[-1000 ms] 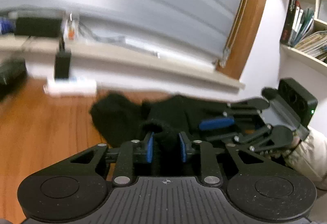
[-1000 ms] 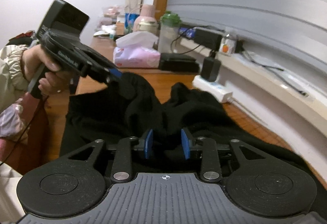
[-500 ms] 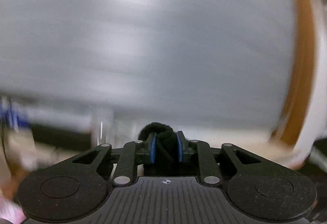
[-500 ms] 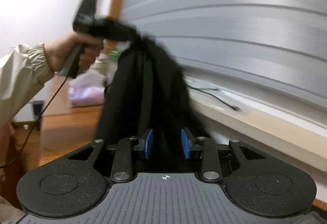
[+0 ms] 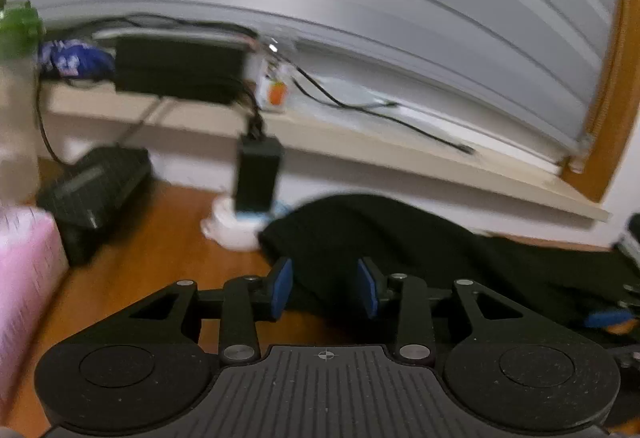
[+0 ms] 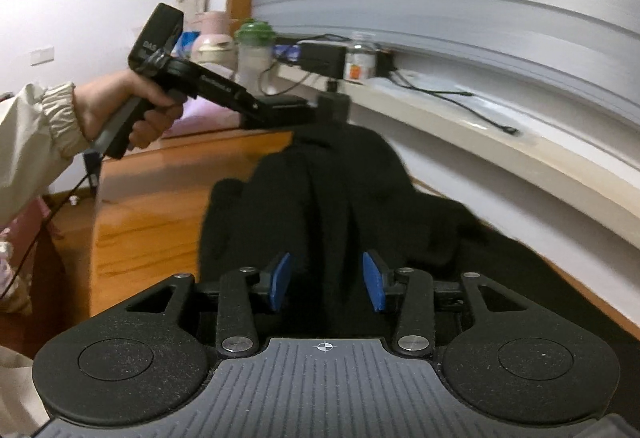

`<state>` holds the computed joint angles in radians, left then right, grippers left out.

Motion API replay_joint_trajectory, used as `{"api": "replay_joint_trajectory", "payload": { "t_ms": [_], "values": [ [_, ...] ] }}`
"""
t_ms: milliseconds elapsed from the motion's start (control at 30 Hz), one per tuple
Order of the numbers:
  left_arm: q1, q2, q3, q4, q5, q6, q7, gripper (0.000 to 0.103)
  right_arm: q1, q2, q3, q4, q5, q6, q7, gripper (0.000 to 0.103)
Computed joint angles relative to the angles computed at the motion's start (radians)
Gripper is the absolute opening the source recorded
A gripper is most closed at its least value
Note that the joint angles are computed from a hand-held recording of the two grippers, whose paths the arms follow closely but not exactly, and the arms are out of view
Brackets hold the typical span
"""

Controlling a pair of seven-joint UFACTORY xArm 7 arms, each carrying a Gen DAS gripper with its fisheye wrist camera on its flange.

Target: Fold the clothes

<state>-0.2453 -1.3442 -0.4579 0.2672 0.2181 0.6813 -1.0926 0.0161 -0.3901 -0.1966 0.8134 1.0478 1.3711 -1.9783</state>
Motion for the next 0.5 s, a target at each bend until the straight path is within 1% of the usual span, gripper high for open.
{"api": "replay_joint_trajectory", "payload": {
  "t_ms": [33, 67, 100, 133, 233, 300, 333, 433, 467, 500],
  "values": [
    [-0.016, 0.004, -0.009, 0.000, -0.006, -0.006, -0.003, 0.038, 0.001, -0.015, 0.005, -0.016, -0.003, -0.001, -0.001, 0.042],
    [-0.031, 0.013, -0.026, -0.002, -0.014, -0.018, -0.013, 0.041, 0.004, -0.037, 0.017, -0.032, -0.011, -0.011, 0.007, 0.043],
    [-0.049, 0.028, -0.045, -0.003, -0.024, -0.038, -0.028, 0.046, 0.003, -0.055, 0.018, -0.051, -0.027, -0.020, 0.005, 0.043],
    [-0.064, 0.046, -0.063, -0.003, -0.031, -0.055, -0.044, 0.048, 0.006, -0.071, 0.023, -0.069, -0.040, -0.033, 0.007, 0.043],
    [-0.087, 0.125, -0.107, 0.010, -0.033, -0.113, -0.082, 0.048, 0.013, -0.122, 0.012, -0.122, -0.078, -0.058, -0.009, 0.043],
    [-0.089, 0.184, -0.123, 0.026, -0.020, -0.143, -0.096, 0.050, 0.016, -0.123, -0.021, -0.125, -0.082, -0.047, -0.023, 0.043],
    [-0.083, 0.205, -0.136, 0.033, -0.010, -0.149, -0.105, 0.061, 0.014, -0.122, -0.035, -0.126, -0.084, -0.041, -0.031, 0.043],
    [-0.074, 0.248, -0.154, 0.040, 0.024, -0.164, -0.125, 0.064, -0.020, -0.076, -0.104, -0.085, -0.056, -0.016, -0.048, 0.044],
    [-0.075, 0.256, -0.154, 0.039, 0.031, -0.164, -0.131, 0.064, -0.035, -0.055, -0.118, -0.066, -0.044, -0.013, -0.052, 0.047],
    [-0.077, 0.262, -0.153, 0.036, 0.037, -0.165, -0.139, 0.064, -0.051, -0.028, -0.127, -0.044, -0.029, -0.018, -0.055, 0.048]
  ]
}}
